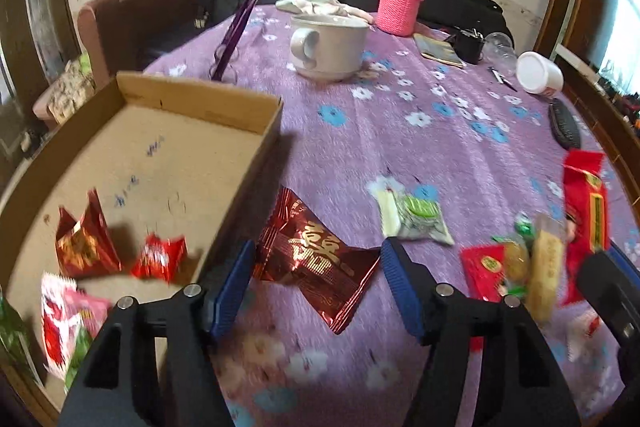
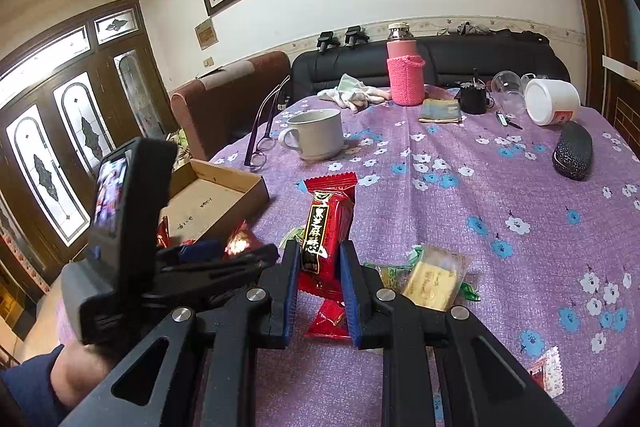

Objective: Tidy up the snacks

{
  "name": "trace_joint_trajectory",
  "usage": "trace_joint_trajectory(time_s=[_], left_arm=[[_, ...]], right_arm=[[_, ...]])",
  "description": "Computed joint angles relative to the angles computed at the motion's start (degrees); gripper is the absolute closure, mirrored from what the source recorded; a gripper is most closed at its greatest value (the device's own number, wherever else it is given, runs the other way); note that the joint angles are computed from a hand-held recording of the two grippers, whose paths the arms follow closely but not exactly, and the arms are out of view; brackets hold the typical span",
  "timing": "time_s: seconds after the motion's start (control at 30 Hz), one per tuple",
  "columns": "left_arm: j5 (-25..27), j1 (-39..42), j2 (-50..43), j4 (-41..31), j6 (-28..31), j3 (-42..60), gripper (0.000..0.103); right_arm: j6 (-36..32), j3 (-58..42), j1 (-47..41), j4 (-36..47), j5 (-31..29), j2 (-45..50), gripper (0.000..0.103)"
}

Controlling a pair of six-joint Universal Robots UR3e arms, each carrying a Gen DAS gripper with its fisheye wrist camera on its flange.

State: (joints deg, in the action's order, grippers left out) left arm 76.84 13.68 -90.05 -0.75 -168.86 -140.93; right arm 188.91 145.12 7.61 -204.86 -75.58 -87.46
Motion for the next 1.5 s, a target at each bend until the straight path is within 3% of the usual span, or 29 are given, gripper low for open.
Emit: trace_joint_trajectory(time_s=[0.07, 0.27, 0.63, 0.7, 0.73, 0.77, 0.93, 1.03, 1.1, 1.13, 1.23, 1.37, 1.5], left_arm=[[0.0, -0.1, -1.1, 0.8, -0.2, 0.4, 0.06], [-0.4, 0.3, 0.0, 5.7, 1.3, -2.6, 0.073], [-3.4, 1.2, 3.6, 5.1, 3.2, -5.7, 0.076], [-4.0, 1.7, 5.2, 4.8, 3.6, -6.8, 0.087], [-5.1, 2.6, 7.2, 3.6, 4.4, -7.6, 0.091], [-6.2, 3.4, 8.8, 1.9, 5.1, -8.0, 0.102], [-9.6, 6.6, 15.2, -12.3, 8.1, -7.1, 0.103], [-10.3, 7.6, 16.8, -17.2, 8.7, -5.6, 0.091], [-9.7, 7.2, 17.3, -16.7, 8.5, -5.2, 0.046], [-9.8, 7.2, 17.4, -15.8, 8.0, -5.0, 0.039], [-7.2, 5.0, 14.2, -11.6, 6.1, -2.7, 0.034], [-5.4, 2.8, 6.8, -13.3, 5.6, 2.9, 0.033], [0.0, -1.1, -0.8, -7.0, 3.8, 4.9, 0.033]], right_arm=[[0.0, 0.1, -0.1, -0.1, 0.1, 0.0, 0.081], [0.2, 0.0, 0.1, -0.4, -0.2, 0.3, 0.081], [0.4, 0.1, -0.1, -0.6, -0.2, 0.2, 0.081], [0.4, 0.2, -0.2, -0.6, -0.1, 0.0, 0.081], [0.4, 0.3, -0.3, -0.6, 0.0, -0.1, 0.081], [0.5, 0.3, -0.4, -0.5, 0.0, -0.1, 0.081], [0.4, 0.2, -0.4, -0.1, 0.1, -0.2, 0.081], [0.5, 0.2, -0.5, -0.1, 0.1, -0.2, 0.081], [0.5, 0.1, -0.6, 0.1, 0.3, -0.2, 0.081], [0.5, 0.1, -0.5, 0.2, 0.3, -0.2, 0.081], [0.5, 0.0, -0.4, 0.3, 0.2, -0.2, 0.081], [0.4, 0.1, -0.9, 0.1, 0.5, -0.2, 0.081], [0.4, 0.2, -1.2, 0.4, 0.9, -0.2, 0.081]])
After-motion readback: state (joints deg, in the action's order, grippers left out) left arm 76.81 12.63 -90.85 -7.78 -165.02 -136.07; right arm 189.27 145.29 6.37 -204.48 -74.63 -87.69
